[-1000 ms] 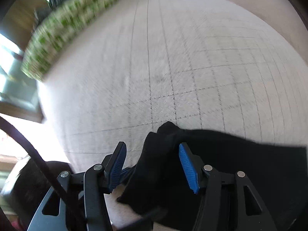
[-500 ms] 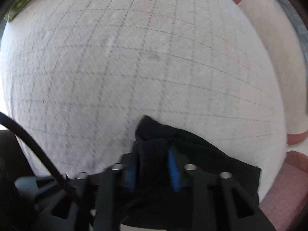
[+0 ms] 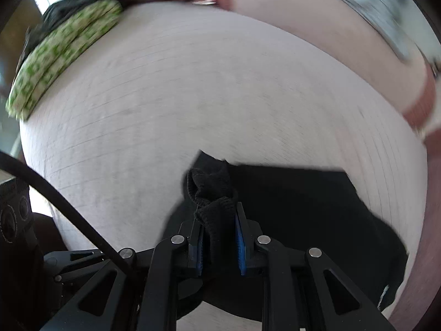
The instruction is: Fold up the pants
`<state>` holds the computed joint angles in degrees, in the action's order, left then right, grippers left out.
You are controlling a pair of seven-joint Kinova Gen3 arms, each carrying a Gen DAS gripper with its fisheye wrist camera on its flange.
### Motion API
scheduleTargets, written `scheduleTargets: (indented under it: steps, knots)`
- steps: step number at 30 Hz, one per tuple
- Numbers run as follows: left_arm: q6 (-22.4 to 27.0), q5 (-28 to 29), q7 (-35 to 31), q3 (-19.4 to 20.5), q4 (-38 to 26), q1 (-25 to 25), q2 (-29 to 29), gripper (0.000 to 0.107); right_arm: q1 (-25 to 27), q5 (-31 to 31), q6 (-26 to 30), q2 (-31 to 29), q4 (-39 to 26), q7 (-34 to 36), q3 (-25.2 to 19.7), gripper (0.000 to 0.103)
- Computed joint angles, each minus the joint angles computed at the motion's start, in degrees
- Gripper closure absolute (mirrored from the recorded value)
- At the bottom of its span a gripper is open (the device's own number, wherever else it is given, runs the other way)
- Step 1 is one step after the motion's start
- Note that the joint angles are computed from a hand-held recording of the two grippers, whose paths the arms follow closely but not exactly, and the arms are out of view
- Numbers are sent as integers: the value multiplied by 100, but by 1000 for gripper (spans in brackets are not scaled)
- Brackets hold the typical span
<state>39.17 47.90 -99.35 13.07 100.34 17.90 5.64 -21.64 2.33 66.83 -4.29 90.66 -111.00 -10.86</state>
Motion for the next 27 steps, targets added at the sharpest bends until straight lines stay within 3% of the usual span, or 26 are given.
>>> scheduleTargets:
  steps: [5,7,8,9,10,13,15,18,20,24,27]
  knots:
    - [-58,-1165,1009,-434,-738,1277,656,88,278,-1003,-636,-603,1133,976,1288,81]
    - [102,-1631,1451,-654,-959,1695,815,84,294,-1326,-944,-774,1564,1386,1800,74]
    - [215,-1813,1608,-629,-1124,1745,894,83,427,-1546,-1145,-890,1830,1617,2065,63]
    - [352,-1996,1732,-498,-1231,1707,905,80,453,-1779,-1346,-1022,2088,1824,2330,50]
    - [397,-2086,1763,-279,-1260,1562,882,75,412,-2012,-1577,-1170,2354,1938,2595,44]
    - [404,-1983,1430,313,-1001,876,512,69,490,-2711,-2230,-1915,3150,2353,3392,43]
    - [360,-2016,1434,331,-798,789,232,64,720,-3176,-2458,-2265,3497,2819,3713,43]
    - [242,-2229,1707,197,-643,811,12,63,1021,-3861,-2269,-2466,3641,3508,4190,42]
    - [80,-2348,1905,204,-386,864,-82,63,1124,-4295,-2134,-2501,3665,3879,4152,42]
    - [-95,-3177,2636,21,-227,1301,-19,63,1385,-4742,-1860,-2306,3664,4082,3713,44]
    - [-23,-3168,2688,243,-263,1132,104,63,953,-5024,-1972,-2251,3725,4282,3617,57]
